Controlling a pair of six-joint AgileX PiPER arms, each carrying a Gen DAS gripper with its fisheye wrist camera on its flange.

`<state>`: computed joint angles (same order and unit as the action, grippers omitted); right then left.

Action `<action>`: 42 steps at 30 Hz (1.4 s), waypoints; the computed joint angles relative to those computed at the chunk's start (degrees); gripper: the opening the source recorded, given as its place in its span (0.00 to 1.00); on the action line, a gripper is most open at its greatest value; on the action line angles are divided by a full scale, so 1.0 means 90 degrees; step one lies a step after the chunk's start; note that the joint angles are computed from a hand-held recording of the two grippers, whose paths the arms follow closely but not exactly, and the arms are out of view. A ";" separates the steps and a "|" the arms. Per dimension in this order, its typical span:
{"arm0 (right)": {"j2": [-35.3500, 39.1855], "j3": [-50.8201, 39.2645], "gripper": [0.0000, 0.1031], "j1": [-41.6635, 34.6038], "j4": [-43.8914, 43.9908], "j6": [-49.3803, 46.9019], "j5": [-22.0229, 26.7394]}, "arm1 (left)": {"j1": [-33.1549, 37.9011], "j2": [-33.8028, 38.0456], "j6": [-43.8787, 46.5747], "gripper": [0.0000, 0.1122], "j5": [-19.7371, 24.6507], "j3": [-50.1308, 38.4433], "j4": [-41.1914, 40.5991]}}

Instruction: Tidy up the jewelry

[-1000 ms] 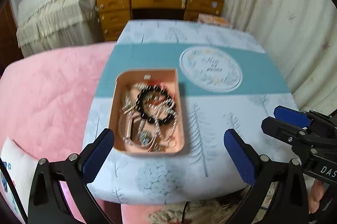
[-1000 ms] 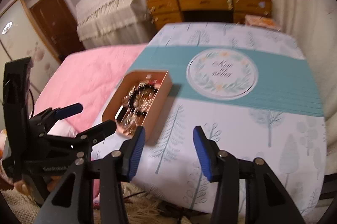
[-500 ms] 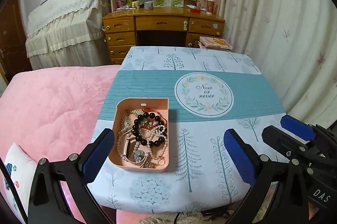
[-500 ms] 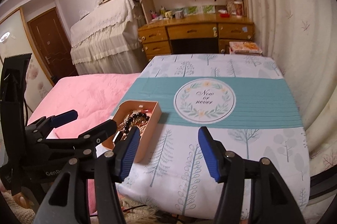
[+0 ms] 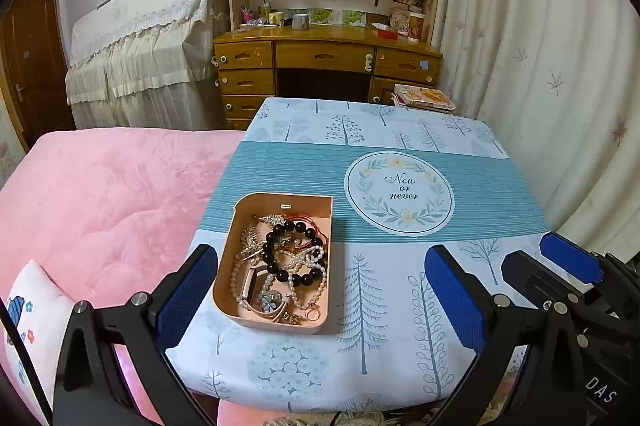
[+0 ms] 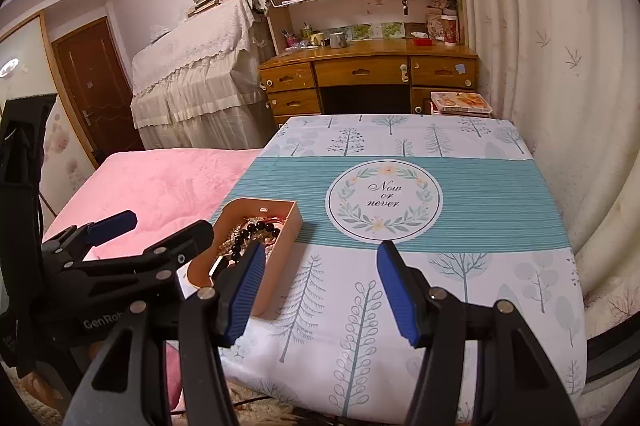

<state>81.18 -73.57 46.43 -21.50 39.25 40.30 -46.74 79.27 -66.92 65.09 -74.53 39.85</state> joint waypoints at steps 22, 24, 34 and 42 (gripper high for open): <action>0.0017 0.0022 0.57 -0.0079 0.0154 -0.0102 -0.0075 | 0.0018 0.0040 0.0033 0.91 0.0013 -0.0043 -0.0035; 0.0013 0.0024 0.57 -0.0081 0.0164 -0.0108 -0.0081 | 0.0023 0.0030 0.0043 0.91 0.0013 -0.0034 -0.0049; 0.0016 0.0034 0.57 -0.0095 0.0202 -0.0128 -0.0102 | -0.0001 -0.0012 -0.0018 0.91 -0.0027 0.0089 -0.0035; 0.0009 0.0047 0.57 -0.0120 0.0231 -0.0153 -0.0120 | -0.0005 -0.0028 -0.0033 0.91 -0.0051 0.0143 -0.0042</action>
<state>81.27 -73.14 45.35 -19.42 37.87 39.21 -46.79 79.02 -67.22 64.63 -73.25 39.47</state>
